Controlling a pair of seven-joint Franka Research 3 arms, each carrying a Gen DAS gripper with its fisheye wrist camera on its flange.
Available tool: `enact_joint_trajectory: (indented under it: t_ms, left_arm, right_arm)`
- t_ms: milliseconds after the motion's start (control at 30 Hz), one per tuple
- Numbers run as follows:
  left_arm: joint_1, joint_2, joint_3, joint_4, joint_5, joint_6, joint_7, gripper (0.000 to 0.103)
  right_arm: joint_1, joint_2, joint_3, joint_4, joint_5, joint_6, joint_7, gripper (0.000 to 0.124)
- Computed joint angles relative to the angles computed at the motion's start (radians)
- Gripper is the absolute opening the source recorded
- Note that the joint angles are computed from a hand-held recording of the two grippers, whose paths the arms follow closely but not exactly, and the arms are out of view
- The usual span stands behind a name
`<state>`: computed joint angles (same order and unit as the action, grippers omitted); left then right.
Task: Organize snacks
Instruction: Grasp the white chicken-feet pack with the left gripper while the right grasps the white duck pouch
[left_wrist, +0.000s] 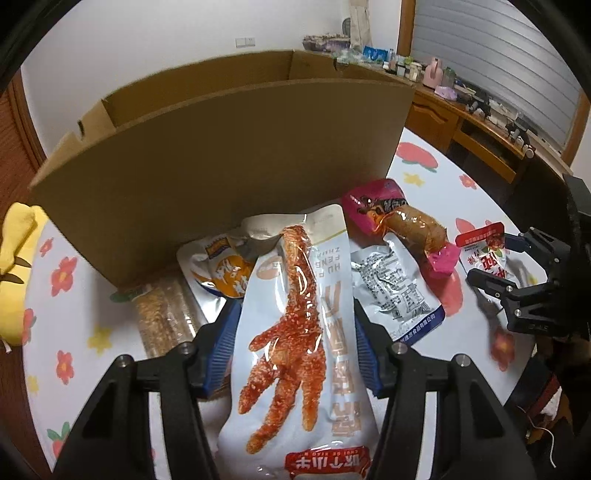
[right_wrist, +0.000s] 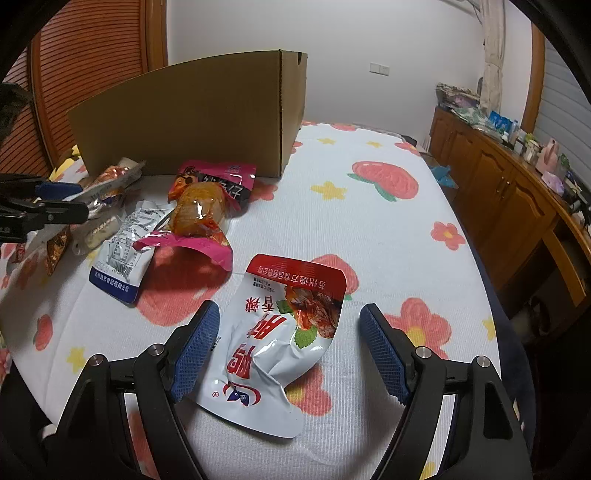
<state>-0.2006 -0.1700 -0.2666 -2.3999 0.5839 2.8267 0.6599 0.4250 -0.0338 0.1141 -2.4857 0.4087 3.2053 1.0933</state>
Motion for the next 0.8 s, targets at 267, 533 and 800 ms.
enact_joint_trajectory:
  t_ms: [267,533,800]
  left_arm:
    - [0.013,-0.053,-0.016,-0.035,0.029,0.02,-0.044,0.057]
    - [0.018,-0.089,-0.019,-0.061,0.02,0.043,-0.049,0.057]
    - [0.031,-0.112,-0.028,-0.08,0.026,0.063,-0.052,0.057]
  right_arm:
    - [0.012,0.002,-0.007,0.009,0.049,-0.011,-0.038,0.081]
    - [0.0,0.001,-0.002,0.019,0.046,-0.045,-0.048,0.079]
    - [0.03,-0.027,-0.011,0.018,0.156,-0.091,-0.182,0.043]
